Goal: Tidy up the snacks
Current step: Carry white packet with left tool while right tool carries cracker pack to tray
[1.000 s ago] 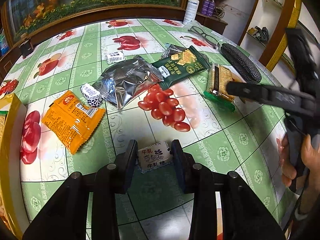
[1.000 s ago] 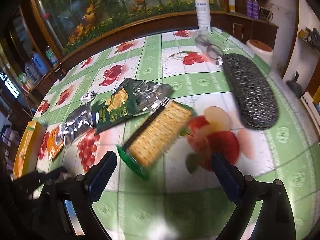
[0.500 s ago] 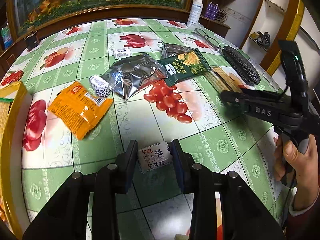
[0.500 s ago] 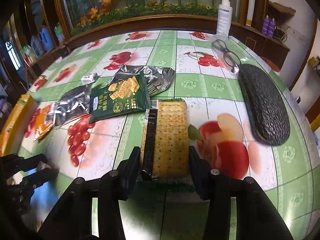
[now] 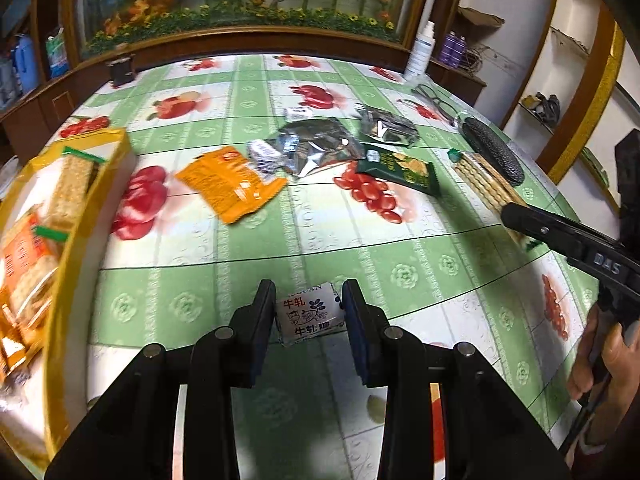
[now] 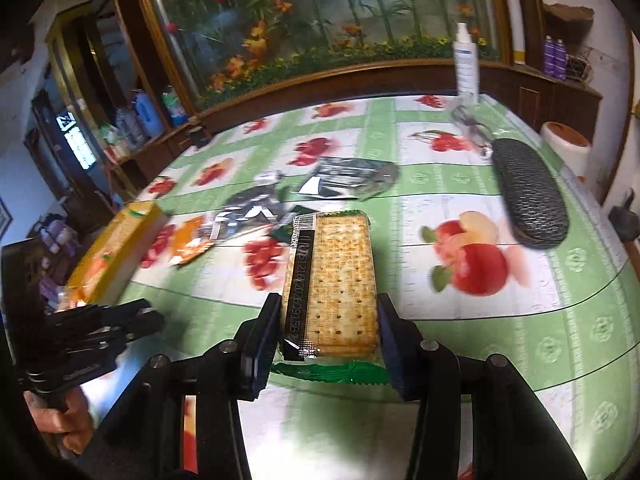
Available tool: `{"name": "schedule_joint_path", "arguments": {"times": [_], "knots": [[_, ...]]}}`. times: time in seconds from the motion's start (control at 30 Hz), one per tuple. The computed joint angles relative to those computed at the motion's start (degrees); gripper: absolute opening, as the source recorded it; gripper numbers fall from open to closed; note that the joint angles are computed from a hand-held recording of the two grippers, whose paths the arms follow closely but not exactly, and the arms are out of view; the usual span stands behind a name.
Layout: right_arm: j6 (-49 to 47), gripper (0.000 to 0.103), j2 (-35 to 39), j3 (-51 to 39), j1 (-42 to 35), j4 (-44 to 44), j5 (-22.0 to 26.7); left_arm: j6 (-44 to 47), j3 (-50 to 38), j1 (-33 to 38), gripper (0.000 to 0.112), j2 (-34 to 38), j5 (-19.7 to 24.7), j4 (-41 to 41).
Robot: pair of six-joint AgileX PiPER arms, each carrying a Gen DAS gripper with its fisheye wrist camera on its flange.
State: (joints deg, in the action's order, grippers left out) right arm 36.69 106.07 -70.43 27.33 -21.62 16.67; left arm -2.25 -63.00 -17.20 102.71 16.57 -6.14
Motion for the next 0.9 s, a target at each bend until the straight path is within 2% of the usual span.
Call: {"name": "schedule_joint_path", "arguments": {"times": [0.07, 0.17, 0.53, 0.67, 0.9], "knots": [[0.3, 0.048, -0.1, -0.2, 2.1, -0.2, 0.0, -6.7, 2.0, 0.2, 0.032, -1.7, -0.7, 6.2], [-3.1, 0.048, 1.0, -1.7, 4.4, 3.2, 0.1, -11.9, 4.2, 0.9, 0.032, -3.9, -1.2, 11.0], [-14.3, 0.047, 2.8, -4.9, 8.6, 14.9, -1.1, -22.1, 11.1, 4.1, 0.032, -11.9, -2.6, 20.9], [-18.9, 0.047, 3.9, -6.6, 9.4, 19.6, -1.0, -32.5, 13.1, 4.9, 0.032, -14.4, -2.5, 31.8], [-25.3, 0.047, 8.0, -11.9, 11.6, 25.8, 0.6, -26.5, 15.6, 11.0, 0.032, -16.1, -4.4, 26.1]]}}
